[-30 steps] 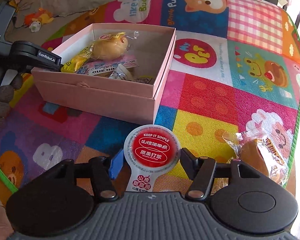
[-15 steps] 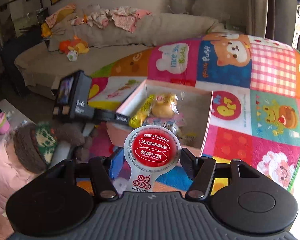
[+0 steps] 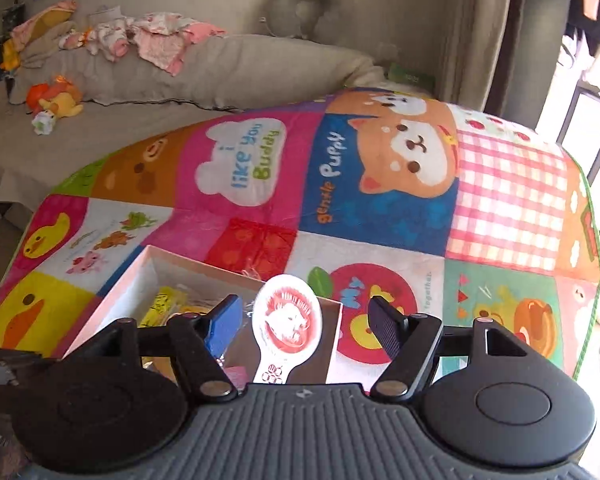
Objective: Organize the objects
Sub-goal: 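Lift the red-lidded cup into the box and open the right tool, then reach the right tool to the second wrapped bun and grasp it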
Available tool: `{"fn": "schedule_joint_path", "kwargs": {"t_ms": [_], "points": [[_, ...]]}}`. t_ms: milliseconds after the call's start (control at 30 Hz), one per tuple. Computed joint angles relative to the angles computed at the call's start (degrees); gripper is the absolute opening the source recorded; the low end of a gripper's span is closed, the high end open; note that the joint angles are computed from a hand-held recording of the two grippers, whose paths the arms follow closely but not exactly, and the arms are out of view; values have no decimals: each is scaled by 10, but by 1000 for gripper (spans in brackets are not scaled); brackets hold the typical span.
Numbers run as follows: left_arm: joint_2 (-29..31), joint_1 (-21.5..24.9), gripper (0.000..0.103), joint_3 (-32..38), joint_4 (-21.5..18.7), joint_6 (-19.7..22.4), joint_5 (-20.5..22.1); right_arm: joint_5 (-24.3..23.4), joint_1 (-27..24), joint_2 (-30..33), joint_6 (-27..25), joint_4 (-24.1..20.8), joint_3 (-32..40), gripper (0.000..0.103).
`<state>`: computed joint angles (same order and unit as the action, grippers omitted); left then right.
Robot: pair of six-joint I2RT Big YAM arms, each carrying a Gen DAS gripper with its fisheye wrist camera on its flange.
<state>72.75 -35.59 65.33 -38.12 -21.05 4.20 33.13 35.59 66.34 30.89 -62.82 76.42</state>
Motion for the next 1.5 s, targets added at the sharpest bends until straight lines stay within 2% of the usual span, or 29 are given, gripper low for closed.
{"fn": "schedule_joint_path", "kwargs": {"t_ms": [100, 200, 300, 433, 533, 633, 733, 833, 867, 933, 967, 1067, 1200, 1333, 1433, 1467, 1500], "points": [[1, -1, 21, 1, -1, 0, -3, 6, 17, -45, 26, -13, -38, 76], [1, -2, 21, 2, -3, -2, -5, 46, 65, -94, 83, -76, -75, 81], [2, -4, 20, 4, -7, -5, -12, 70, 129, -138, 193, -168, -108, 83], [2, -12, 18, 5, -9, -16, -31, 84, 236, -171, 380, -280, -145, 87], [4, -18, 18, 11, -17, -23, -44, 80, 294, -181, 497, -320, -174, 87], [7, -19, 18, 16, -24, -27, -47, 71, 321, -187, 562, -322, -199, 87], [6, -21, 18, 15, -23, -28, -50, 68, 328, -185, 585, -307, -216, 87], [7, -22, 18, 16, -25, -26, -52, 63, 327, -189, 583, -274, -231, 87], [7, -22, 18, 17, -26, -26, -52, 58, 320, -194, 576, -255, -239, 89], [8, -21, 18, 18, -29, -24, -50, 62, 320, -198, 577, -232, -247, 99], [8, -21, 18, 18, -29, -23, -50, 63, 320, -195, 583, -230, -248, 103], [8, -21, 18, 18, -29, -21, -52, 74, 324, -189, 600, -234, -248, 103], [8, -22, 18, 18, -28, -22, -52, 94, 337, -201, 651, -233, -258, 103], [8, -21, 18, 18, -27, -23, -50, 88, 330, -194, 645, -234, -253, 103], [10, -19, 18, 21, -31, -24, -46, 85, 330, -194, 602, -232, -252, 103], [10, -18, 18, 22, -32, -24, -43, 92, 335, -194, 599, -242, -249, 103], [11, -16, 18, 22, -33, -23, -40, 116, 347, -188, 614, -272, -241, 103]]}}
